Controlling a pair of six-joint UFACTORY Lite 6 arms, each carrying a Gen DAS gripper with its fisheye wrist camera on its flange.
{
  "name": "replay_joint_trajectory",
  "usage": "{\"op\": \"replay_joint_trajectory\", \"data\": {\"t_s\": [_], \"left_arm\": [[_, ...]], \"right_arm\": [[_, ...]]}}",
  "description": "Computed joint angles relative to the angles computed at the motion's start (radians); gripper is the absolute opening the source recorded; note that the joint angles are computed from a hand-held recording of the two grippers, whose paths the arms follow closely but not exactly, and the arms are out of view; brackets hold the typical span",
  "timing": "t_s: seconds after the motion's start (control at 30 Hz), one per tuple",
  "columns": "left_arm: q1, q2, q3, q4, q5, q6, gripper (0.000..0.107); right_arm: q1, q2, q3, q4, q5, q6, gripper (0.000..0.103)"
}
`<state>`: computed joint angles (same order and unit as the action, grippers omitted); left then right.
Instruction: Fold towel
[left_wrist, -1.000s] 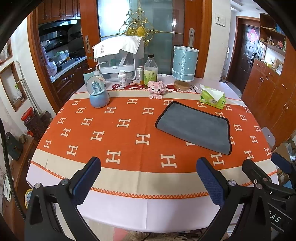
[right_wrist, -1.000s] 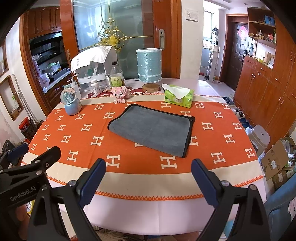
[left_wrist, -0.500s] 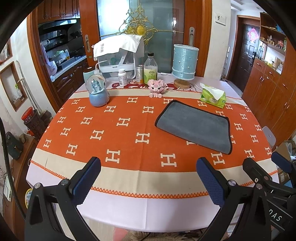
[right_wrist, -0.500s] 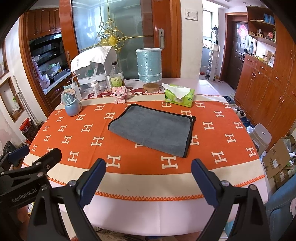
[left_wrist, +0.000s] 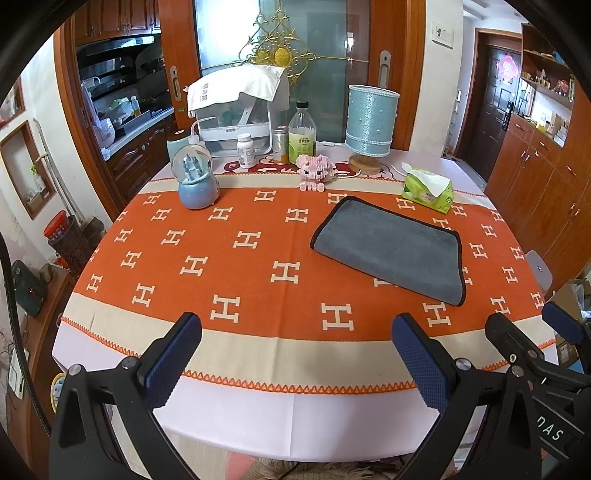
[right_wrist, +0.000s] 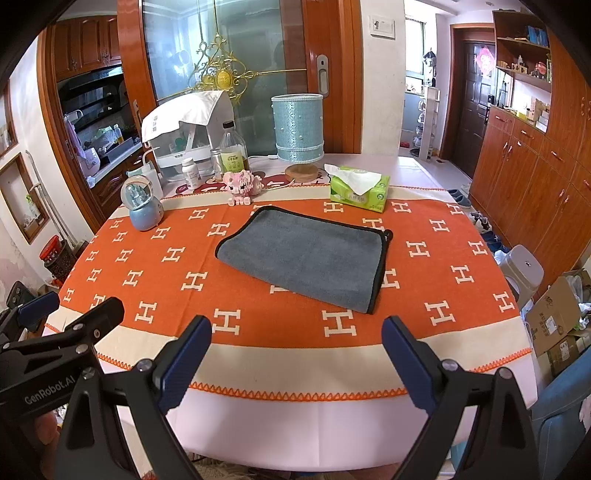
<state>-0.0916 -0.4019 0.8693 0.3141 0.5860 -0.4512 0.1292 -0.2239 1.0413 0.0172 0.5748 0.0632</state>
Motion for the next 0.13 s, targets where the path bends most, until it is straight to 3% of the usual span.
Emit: {"op": "replay_joint_trajectory", "data": {"t_s": [0.13], "left_arm": [[0.002,-0.002,-0.004,-0.002,0.000,0.003,0.102]], "right_arm": [[0.003,0.001,-0.001,-0.006,-0.003,0.007,0.094]]}}
